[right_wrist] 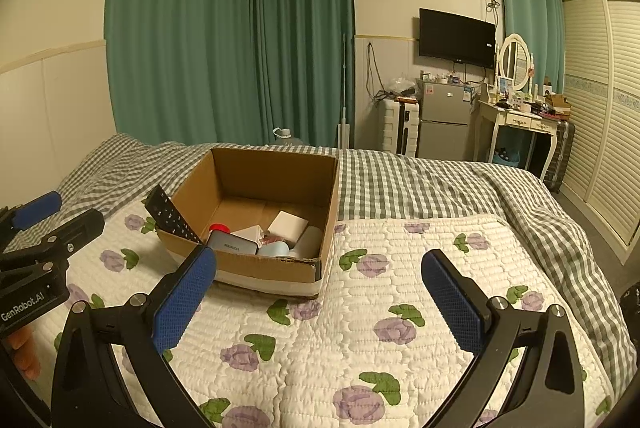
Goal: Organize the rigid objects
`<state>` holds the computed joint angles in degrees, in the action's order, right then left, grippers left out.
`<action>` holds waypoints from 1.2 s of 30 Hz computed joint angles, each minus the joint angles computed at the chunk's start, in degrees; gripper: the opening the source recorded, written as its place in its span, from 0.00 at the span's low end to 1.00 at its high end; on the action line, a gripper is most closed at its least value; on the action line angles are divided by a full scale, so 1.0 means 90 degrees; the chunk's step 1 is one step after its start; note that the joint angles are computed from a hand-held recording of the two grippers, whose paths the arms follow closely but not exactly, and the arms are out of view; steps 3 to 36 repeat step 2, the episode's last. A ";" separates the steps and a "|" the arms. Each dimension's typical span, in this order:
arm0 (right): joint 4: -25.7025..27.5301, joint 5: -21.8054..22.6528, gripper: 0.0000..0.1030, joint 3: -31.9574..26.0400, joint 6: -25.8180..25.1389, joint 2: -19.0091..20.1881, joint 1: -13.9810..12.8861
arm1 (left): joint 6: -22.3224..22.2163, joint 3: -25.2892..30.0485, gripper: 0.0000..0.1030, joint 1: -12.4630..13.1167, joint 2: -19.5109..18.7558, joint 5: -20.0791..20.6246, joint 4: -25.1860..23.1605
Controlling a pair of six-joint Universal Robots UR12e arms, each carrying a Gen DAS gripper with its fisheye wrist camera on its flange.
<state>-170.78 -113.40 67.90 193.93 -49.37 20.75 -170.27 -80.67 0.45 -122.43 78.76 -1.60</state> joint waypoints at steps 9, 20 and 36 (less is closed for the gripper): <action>0.0011 0.0008 1.00 0.0007 0.0009 -0.0004 -0.0004 | 0.0001 -0.0002 0.77 -0.0003 0.0004 0.0003 -0.0012; 0.0011 0.0008 1.00 0.0007 0.0009 -0.0004 -0.0004 | 0.0001 -0.0002 0.77 -0.0003 0.0004 0.0003 -0.0012; 0.0011 0.0008 1.00 0.0007 0.0009 -0.0004 -0.0004 | 0.0001 -0.0002 0.77 -0.0003 0.0004 0.0003 -0.0012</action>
